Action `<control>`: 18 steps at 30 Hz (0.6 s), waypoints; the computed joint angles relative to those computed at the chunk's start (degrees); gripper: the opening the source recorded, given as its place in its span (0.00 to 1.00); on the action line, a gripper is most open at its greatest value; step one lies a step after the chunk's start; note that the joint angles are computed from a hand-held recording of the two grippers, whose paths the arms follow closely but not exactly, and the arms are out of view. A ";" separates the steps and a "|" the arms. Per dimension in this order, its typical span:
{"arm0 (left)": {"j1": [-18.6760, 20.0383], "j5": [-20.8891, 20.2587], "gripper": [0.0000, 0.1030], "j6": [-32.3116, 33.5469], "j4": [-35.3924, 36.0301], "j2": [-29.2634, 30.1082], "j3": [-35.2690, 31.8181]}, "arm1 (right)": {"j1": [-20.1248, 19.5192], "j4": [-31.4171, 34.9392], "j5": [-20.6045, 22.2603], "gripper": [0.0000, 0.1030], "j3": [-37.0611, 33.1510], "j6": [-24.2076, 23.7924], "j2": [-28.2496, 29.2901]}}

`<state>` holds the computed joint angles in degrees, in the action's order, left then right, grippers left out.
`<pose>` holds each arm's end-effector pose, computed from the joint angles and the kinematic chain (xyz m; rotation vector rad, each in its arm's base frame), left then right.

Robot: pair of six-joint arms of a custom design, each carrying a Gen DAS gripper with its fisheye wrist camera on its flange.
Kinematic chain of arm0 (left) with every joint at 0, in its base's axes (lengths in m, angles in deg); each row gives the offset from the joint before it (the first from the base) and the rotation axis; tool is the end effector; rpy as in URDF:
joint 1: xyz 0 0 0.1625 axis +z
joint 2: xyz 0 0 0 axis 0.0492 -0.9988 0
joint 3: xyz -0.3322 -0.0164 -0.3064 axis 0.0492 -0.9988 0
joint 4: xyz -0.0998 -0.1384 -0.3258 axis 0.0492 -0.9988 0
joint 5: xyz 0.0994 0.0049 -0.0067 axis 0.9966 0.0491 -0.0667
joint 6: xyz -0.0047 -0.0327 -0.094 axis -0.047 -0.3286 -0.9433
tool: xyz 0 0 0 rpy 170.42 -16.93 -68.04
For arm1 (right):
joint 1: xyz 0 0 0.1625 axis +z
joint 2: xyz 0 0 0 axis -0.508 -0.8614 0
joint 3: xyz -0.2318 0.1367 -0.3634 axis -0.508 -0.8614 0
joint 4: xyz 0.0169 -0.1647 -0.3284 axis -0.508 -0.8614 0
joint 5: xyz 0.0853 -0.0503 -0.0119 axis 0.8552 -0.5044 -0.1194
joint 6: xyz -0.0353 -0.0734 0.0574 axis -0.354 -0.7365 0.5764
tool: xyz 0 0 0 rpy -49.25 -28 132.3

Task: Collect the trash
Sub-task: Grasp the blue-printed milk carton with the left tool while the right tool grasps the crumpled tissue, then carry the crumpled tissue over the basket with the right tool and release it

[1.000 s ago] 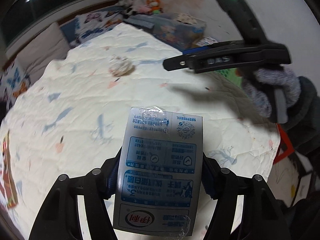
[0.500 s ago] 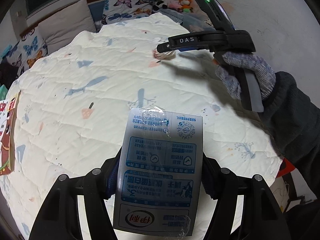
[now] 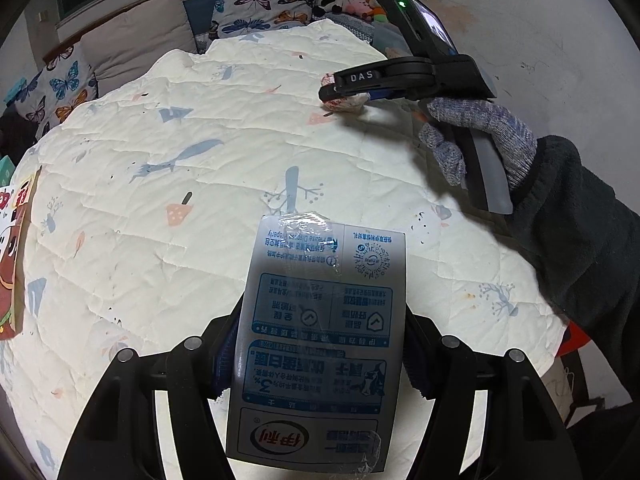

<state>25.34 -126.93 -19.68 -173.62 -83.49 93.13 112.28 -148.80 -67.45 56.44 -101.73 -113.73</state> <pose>-0.3274 -0.3898 0.0175 0.6394 2.4867 -0.4169 0.0260 -0.5940 0.2677 0.6030 -2.5802 0.6000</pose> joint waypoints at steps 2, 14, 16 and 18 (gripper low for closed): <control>-0.05 -0.04 0.62 -0.04 -0.12 0.06 -0.08 | -0.17 -0.84 0.18 0.52 0.76 -0.61 -0.62; -2.12 -0.49 0.62 0.03 1.11 1.55 -1.98 | -1.57 -2.74 2.54 0.51 7.59 -4.33 -8.05; -2.66 -0.49 0.62 0.07 1.38 1.84 -2.35 | -2.16 -3.03 3.14 0.51 8.92 -5.02 -9.77; -3.11 -0.75 0.62 0.10 1.60 2.33 -2.97 | -2.84 -3.35 3.62 0.51 10.31 -5.98 -11.70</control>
